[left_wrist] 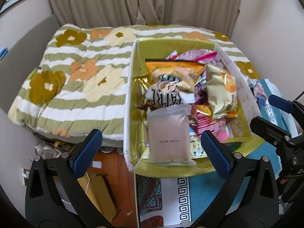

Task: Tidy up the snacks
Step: 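Carry both packs into the yellow box and open both tools to release, then move both tools back over the last two snack bags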

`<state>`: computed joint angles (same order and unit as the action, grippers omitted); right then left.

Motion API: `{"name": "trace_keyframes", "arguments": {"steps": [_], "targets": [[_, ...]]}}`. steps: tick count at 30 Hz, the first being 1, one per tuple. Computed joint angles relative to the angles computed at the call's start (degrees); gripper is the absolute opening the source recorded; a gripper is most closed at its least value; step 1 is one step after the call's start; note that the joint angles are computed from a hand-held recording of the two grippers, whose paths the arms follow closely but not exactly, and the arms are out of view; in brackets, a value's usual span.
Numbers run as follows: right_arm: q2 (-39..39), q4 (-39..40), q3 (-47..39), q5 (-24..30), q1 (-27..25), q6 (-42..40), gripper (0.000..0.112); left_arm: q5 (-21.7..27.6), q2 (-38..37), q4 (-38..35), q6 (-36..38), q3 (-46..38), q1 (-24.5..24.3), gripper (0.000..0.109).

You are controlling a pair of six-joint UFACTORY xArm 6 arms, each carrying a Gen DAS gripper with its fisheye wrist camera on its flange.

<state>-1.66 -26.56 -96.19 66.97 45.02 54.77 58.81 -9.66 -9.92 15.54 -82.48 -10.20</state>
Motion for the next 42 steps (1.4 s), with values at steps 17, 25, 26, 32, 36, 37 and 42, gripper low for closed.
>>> {"name": "trace_keyframes", "arguments": {"steps": [17,25,26,32,36,37,42], "targets": [[-2.98,-10.42,-6.93,13.62,5.45,6.13,0.101,-0.79,-2.91,-4.55,0.8,-3.78,-0.16,0.102],[-5.56,-17.83,-7.89,24.26,8.72,11.44,0.101,-0.86,-0.88,-7.22,4.69,-6.57,-2.68,0.102],[-5.96,-18.69,-7.86,25.94,9.15,12.3,0.101,-0.72,-0.22,-7.49,5.14,-7.28,-3.35,0.102],[-10.19,-20.13,-4.2,31.01,9.13,16.03,0.101,0.02,4.18,-6.87,3.63,-12.06,-8.66,0.102],[-15.8,-17.1,2.2,29.23,5.83,18.75,0.101,-0.45,7.76,-3.88,0.87,-15.26,-13.34,0.102],[-17.43,-15.56,4.17,27.93,4.27,18.86,0.101,-0.44,9.19,-2.46,-0.49,-16.72,-14.94,0.102],[-26.09,-6.34,15.55,18.72,-5.78,17.38,0.101,1.17,16.51,3.11,-6.15,-25.16,-21.16,0.102]]}}
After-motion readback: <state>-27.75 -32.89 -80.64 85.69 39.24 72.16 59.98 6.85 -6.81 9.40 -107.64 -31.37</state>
